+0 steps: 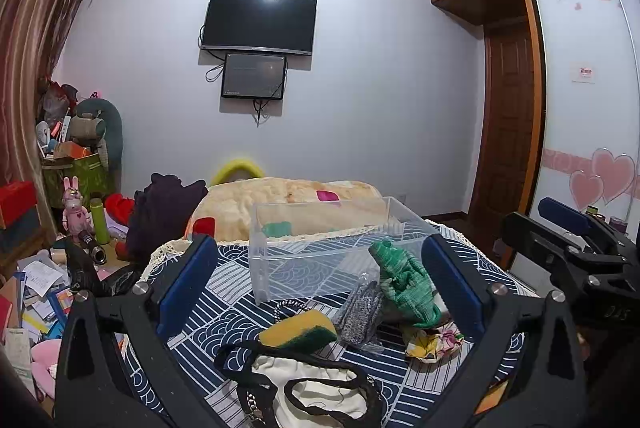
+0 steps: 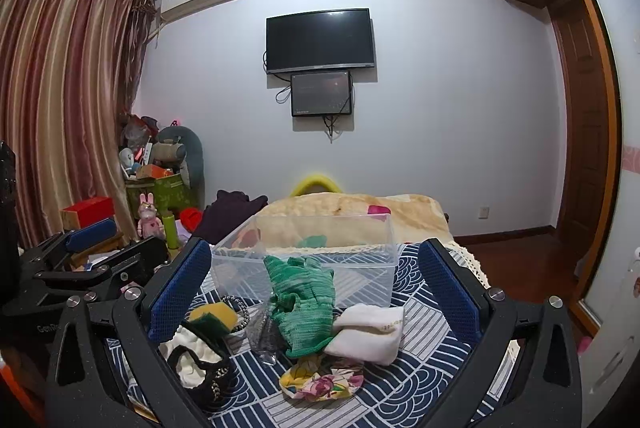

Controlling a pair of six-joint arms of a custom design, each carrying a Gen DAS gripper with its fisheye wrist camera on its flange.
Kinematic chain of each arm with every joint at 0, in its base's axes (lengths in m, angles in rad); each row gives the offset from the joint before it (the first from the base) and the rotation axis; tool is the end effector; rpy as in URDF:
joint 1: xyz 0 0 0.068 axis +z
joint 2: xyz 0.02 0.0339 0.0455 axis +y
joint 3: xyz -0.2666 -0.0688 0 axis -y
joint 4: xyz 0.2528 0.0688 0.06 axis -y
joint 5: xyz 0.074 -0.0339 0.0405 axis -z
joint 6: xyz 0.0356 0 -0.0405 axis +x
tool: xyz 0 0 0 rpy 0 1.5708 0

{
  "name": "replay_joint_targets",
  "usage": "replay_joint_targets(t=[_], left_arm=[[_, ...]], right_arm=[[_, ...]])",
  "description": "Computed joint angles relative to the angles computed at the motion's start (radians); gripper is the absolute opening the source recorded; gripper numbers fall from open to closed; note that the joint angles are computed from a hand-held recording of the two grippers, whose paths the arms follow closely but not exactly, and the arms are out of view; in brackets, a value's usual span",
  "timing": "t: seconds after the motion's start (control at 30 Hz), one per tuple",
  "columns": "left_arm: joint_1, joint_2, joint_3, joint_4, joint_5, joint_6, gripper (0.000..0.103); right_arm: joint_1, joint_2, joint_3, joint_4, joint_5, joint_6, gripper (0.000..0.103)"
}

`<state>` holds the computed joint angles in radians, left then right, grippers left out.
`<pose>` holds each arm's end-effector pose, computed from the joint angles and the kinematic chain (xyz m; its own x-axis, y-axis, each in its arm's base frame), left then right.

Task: Organize soft objects

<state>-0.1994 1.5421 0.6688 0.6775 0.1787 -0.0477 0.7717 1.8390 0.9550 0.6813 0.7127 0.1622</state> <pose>0.3199 -0.0711 0.2036 -0.2079 -0.0059 -0.9781 0.3563 0.9308 -0.0813 0.3002 0.2596 0.1928 -0.1535 0.0212 -0.9879 -0.0444 0.9986 0.0283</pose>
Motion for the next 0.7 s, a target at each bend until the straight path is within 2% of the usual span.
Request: replay_joint_targets(t=[0.7], left_arm=[[0.001, 0.005, 0.009, -0.012, 0.002, -0.007, 0.103]], right_arm=[[0.009, -0.003, 0.000, 0.001, 0.001, -0.008, 0.103]])
